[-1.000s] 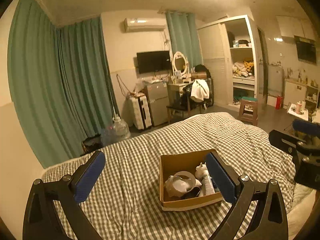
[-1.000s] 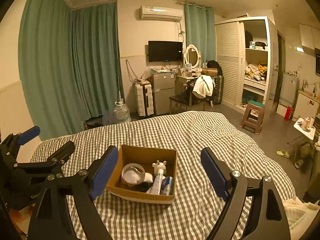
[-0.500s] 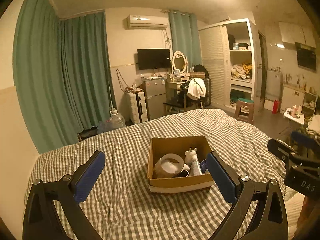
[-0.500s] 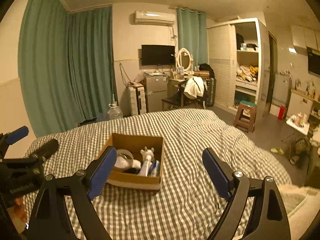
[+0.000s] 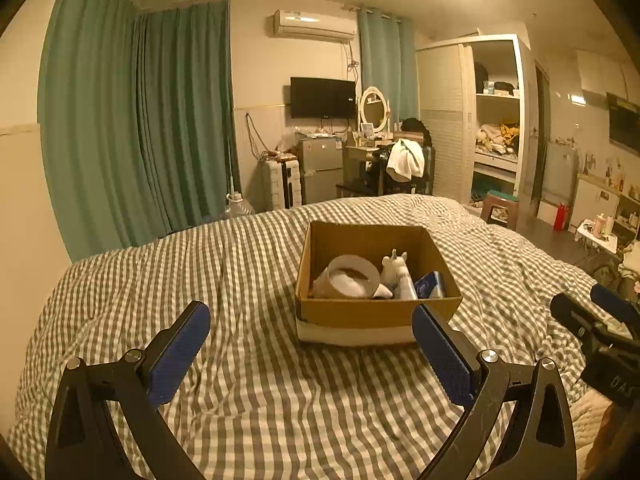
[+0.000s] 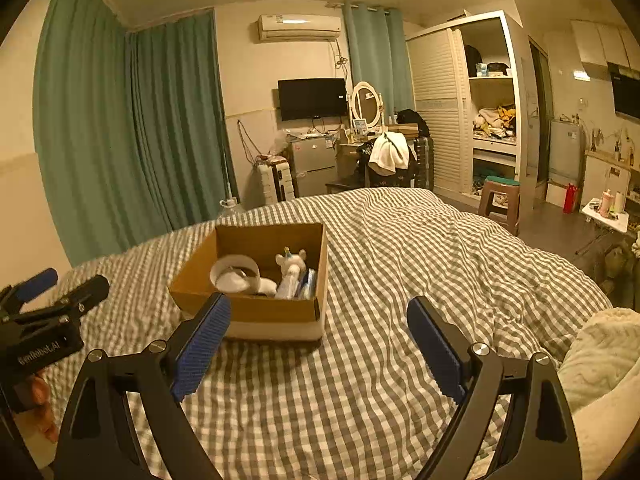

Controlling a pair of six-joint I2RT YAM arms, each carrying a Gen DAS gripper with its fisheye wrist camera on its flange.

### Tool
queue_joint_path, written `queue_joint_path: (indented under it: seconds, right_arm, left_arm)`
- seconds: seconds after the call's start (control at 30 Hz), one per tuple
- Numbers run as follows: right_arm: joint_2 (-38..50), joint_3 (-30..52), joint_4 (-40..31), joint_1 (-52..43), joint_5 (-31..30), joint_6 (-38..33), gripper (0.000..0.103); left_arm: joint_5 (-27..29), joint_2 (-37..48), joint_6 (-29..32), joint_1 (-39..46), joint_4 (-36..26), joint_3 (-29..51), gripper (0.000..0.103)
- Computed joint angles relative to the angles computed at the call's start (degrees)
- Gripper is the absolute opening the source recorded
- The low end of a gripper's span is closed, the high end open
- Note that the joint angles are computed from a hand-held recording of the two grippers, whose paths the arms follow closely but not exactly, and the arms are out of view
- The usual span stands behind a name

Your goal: Organize objects

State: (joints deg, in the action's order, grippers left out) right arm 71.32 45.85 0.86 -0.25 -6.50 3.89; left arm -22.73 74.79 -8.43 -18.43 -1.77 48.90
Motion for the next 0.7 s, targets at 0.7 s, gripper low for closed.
queue_joint_path:
  seconds: [0.7]
  right_arm:
    - [2.61, -6.99, 8.22, 1.0, 2.38, -0.08, 0.09]
  left_arm:
    - [-1.94, -0.74, 0.69, -2.7, 3.88, -5.15, 0.103]
